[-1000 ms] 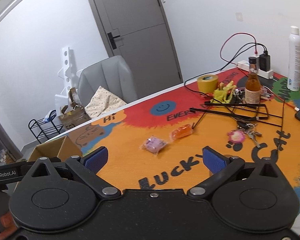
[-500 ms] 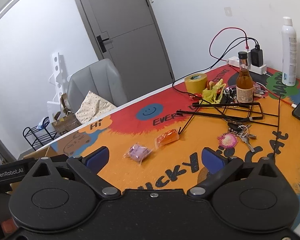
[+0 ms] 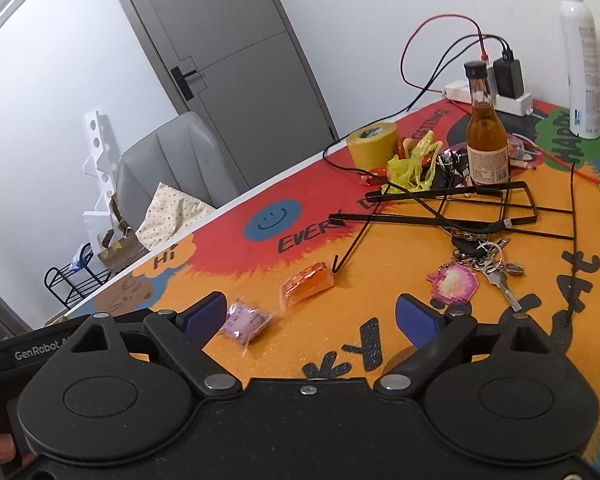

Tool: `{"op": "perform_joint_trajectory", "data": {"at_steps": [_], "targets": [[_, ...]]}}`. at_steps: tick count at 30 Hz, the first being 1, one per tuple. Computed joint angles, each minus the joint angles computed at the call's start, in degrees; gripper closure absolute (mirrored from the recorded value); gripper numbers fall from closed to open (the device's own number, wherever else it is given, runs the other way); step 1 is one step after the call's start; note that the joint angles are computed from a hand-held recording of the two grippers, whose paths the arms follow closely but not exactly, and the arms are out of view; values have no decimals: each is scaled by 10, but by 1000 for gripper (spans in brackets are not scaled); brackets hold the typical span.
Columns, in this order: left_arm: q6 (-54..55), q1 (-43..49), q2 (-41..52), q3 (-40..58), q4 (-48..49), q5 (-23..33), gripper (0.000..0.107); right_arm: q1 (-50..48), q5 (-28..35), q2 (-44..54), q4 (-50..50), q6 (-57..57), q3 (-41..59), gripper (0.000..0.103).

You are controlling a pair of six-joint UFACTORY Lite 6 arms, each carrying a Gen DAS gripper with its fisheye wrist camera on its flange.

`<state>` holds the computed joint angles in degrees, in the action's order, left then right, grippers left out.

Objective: Organize snacks
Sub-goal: 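Grasp the pink wrapped candy with the left gripper while the right grasps the orange candy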

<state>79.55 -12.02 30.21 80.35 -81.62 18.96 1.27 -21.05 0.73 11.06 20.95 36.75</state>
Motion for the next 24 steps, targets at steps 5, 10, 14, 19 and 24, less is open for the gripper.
{"op": "perform_joint_trajectory", "data": {"at_steps": [5, 10, 14, 19, 24], "targets": [[-74, -26, 66, 74, 57, -22, 16, -32, -18, 65, -105, 94, 39, 14], [-157, -43, 136, 151, 131, -26, 18, -59, -30, 129, -186, 168, 83, 16], [-222, -55, 190, 207, 195, -29, 19, -72, -36, 177, -231, 207, 122, 16], [-322, -63, 259, 287, 285, -21, 23, -76, -39, 226, -256, 235, 165, 17], [-391, -69, 308, 349, 353, -17, 24, -73, -26, 262, -263, 241, 208, 17]]}}
